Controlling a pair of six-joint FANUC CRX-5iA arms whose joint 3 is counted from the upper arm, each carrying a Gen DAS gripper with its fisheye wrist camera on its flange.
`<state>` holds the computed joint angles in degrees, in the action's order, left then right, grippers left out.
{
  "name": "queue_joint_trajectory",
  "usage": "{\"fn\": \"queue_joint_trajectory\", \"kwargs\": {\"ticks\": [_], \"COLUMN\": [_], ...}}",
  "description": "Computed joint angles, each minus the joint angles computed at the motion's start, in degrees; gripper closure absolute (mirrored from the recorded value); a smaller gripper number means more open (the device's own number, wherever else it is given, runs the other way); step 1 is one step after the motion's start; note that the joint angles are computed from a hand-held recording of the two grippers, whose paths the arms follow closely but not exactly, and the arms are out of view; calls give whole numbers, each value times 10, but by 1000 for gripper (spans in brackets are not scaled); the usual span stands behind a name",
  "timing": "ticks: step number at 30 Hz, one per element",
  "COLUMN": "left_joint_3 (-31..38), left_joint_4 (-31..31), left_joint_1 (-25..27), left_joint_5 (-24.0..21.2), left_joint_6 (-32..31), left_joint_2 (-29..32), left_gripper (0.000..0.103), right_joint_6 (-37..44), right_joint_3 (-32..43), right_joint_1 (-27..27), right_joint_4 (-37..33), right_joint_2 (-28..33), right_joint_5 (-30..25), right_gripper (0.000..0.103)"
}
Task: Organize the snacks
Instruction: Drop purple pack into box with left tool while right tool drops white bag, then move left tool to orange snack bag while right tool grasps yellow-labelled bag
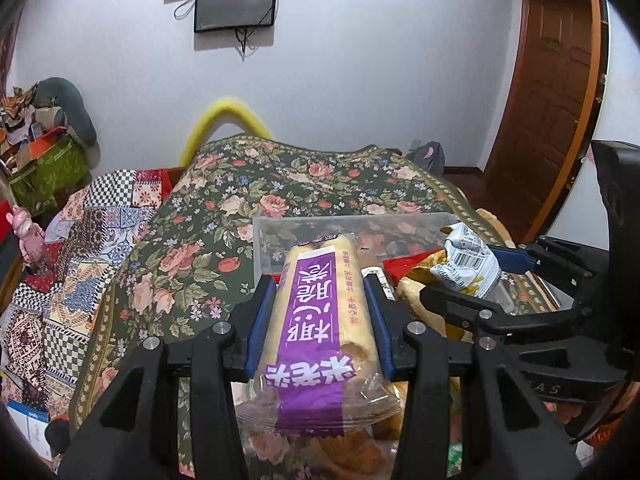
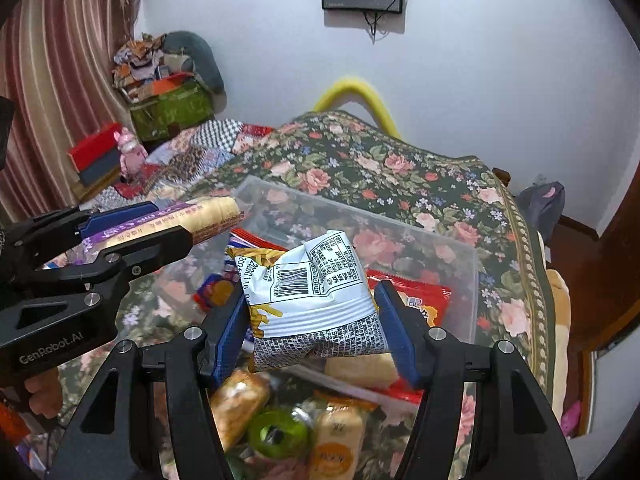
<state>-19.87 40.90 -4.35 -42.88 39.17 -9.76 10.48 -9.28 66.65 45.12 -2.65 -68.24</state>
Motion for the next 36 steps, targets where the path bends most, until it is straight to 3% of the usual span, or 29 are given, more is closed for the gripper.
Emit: {"fn": "queue_joint_trajectory", "kwargs": {"ticks": [14, 16, 18, 32, 36], "left_joint_3": [45, 50, 50, 11, -7], "left_joint_4": [-33, -39, -38, 7, 14], "left_joint_1": [-9, -9, -10, 10, 21], "left_joint_5": [-13, -18, -18, -28, -38], "left_joint_6": [56, 63, 60, -1, -17], "left_joint_2": [74, 80, 81, 7, -20], "left_gripper": [59, 58, 58, 52, 42], "right_joint_6": [50, 44, 35, -11, -41], "right_joint_3": [20, 21, 16, -14, -37], "right_joint_1": [-48, -47, -46, -2, 26], "right_joint_4": [-88, -88, -85, -12, 12], "right_joint_2": [24, 25, 20, -31, -56], "right_joint_5": [43, 36, 40, -2, -32], "right_gripper": [42, 34, 32, 31, 28]}}
